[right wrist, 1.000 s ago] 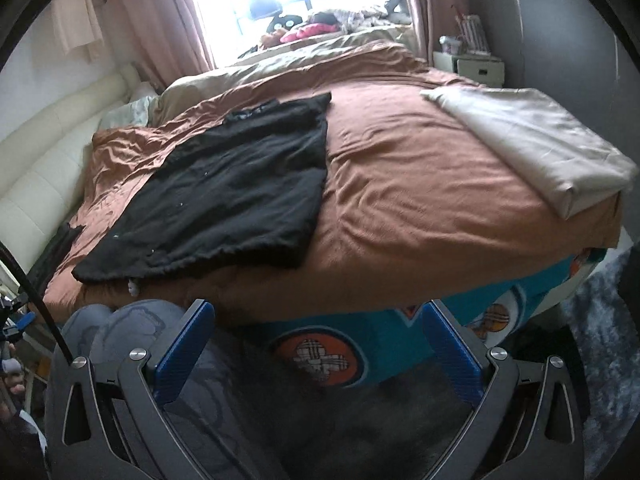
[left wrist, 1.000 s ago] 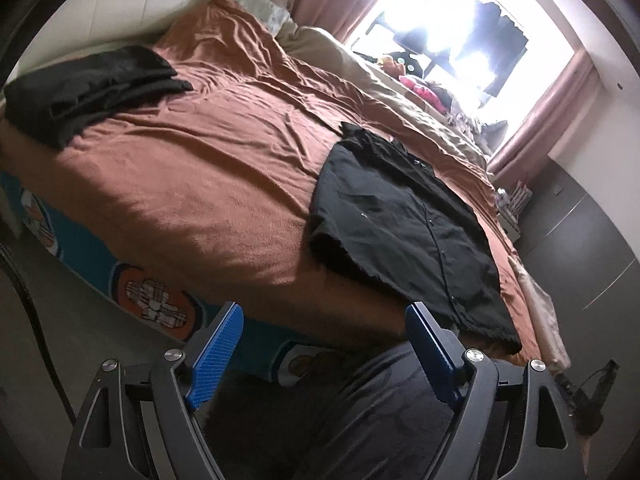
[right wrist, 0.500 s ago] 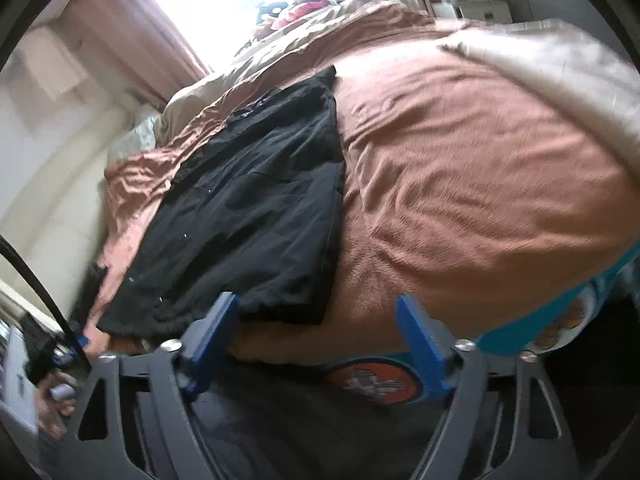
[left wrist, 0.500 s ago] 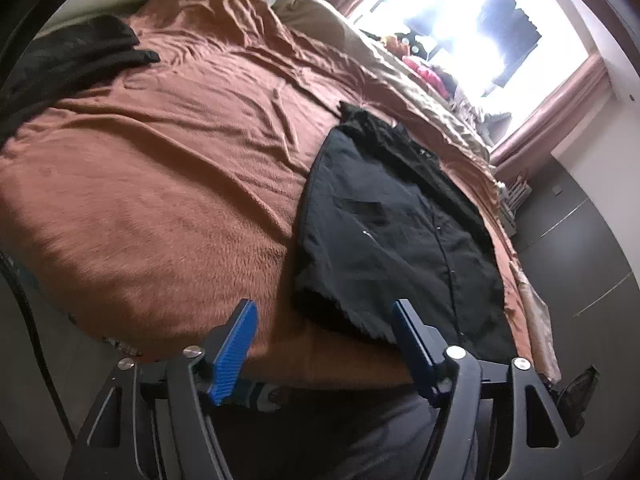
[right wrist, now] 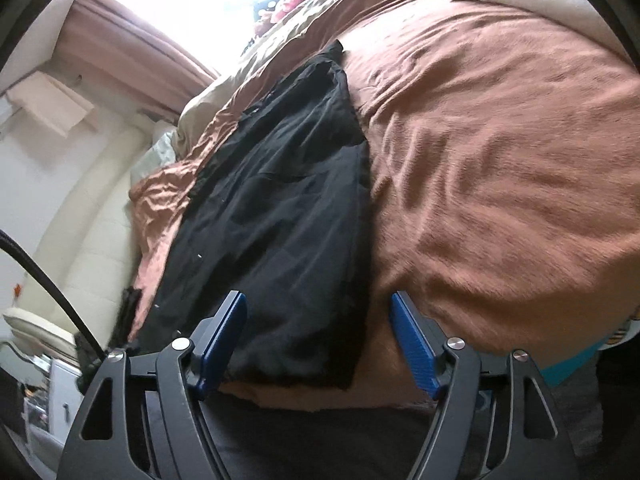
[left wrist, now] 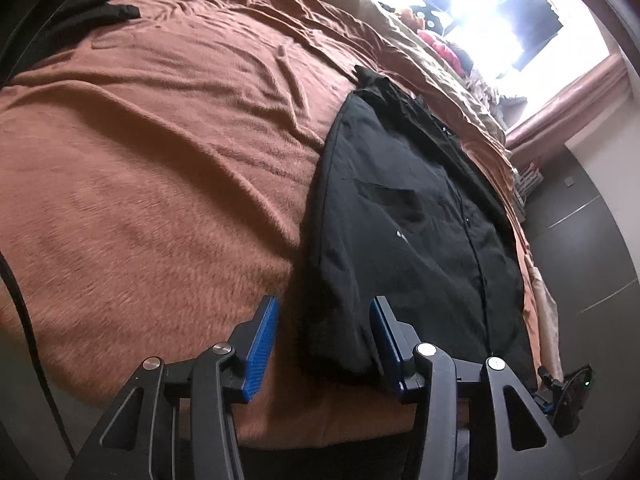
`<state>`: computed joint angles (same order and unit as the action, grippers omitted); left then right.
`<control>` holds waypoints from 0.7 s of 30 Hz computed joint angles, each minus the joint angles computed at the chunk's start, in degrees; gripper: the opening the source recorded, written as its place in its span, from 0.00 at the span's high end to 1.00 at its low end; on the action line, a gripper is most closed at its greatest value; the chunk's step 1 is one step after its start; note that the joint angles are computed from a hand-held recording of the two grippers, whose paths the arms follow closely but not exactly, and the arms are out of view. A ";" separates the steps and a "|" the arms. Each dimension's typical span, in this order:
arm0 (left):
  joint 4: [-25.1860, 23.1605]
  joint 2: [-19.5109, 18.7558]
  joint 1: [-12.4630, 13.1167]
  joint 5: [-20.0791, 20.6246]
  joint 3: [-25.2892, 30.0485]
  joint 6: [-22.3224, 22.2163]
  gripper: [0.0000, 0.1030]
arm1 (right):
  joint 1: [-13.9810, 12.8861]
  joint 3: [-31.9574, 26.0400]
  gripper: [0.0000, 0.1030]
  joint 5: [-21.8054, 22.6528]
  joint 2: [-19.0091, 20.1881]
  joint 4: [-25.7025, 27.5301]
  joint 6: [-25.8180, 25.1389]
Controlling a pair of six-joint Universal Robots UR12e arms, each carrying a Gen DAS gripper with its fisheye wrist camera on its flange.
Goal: Fold large clothes
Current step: 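Lower both grippers to the shirt hem and close them on it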
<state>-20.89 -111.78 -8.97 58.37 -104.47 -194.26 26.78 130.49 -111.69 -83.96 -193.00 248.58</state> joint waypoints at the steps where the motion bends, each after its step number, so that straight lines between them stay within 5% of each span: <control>1: -0.19 -0.35 -0.07 -0.34 0.38 -0.15 0.53 | -0.65 0.25 0.30 1.41 0.52 -2.37 0.57; 4: -1.13 -1.50 -0.07 -2.29 1.50 -1.19 0.61 | -2.43 0.71 0.30 4.74 2.25 -8.39 1.56; 10: -2.22 -1.26 0.40 -5.18 1.05 -2.06 0.76 | -2.54 0.33 0.35 5.79 4.06 -11.55 2.22; 12: -1.68 -1.03 0.56 -5.70 0.56 -2.44 0.79 | -2.44 0.79 0.44 5.69 4.59 -13.34 3.54; 14: -0.60 -0.69 0.62 -5.80 0.07 -3.14 0.82 | -2.30 1.50 0.69 4.65 4.75 -13.93 6.18; 17: 0.98 0.00 0.34 -5.18 -0.36 -3.60 0.87 | -1.94 2.61 0.86 3.56 5.43 -17.23 9.25; 21: 3.32 1.00 0.49 -6.16 -0.84 -4.35 0.89 | 0.00 2.14 0.93 -0.50 4.38 -16.26 7.20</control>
<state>-17.57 -110.77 -8.48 52.20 -105.30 -198.61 26.78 132.63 -112.19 -79.58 -209.26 255.78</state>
